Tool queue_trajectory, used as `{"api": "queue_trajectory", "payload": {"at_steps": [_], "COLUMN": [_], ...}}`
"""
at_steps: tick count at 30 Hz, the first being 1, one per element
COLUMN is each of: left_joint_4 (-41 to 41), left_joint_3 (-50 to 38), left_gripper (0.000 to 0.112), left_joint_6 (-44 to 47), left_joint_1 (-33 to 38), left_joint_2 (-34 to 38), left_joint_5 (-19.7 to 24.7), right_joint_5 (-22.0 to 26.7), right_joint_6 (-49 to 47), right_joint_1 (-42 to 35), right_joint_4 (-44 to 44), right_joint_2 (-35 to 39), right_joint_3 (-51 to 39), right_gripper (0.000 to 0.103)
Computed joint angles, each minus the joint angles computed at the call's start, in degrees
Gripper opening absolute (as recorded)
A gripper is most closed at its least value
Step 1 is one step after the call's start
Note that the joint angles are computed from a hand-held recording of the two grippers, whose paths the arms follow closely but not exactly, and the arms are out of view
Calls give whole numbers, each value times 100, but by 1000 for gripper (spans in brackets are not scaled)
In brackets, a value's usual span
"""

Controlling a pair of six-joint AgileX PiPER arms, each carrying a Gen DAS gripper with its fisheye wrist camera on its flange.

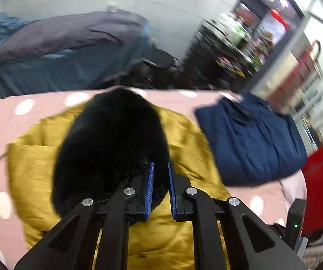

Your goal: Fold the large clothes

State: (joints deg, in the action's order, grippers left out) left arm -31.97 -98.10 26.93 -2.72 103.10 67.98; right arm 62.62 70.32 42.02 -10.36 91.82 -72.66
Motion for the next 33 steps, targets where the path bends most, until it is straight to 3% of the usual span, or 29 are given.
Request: {"api": "queue_trajectory", "payload": {"at_steps": [2,6,9,14,18,28,33], "left_joint_4": [30,122,198,837,1279,1987,2012], "left_joint_3": [150,769,1240,1861,2275,3147,3326], "left_gripper": [18,64,74,74,74,74,74], "left_joint_6": [-80,-175,34,164,169,229,276], "left_joint_1": [-297,-739,-694,-79,755,2218,2653], "left_joint_2": [7,-246,-540,-785,-815,-958,-988], "left_joint_5": [64,-101,-289,-509,-641,-987,-976], "right_joint_5": [30,49,25,25,61,165,670], "right_joint_6": [-4,83,137,-144,-773,-2752,-3264], "right_joint_1": [5,-41,-99,-151,-182,-179,-305], "right_joint_4": [-27,-4,32,0,-125,154,459], "right_joint_2": [-23,-151,-229,-38,434,2332,3343], "right_joint_3": [8,187,324,78,-715,-3930,-5199], "right_gripper": [83,83,83,83,83,83,83]}}
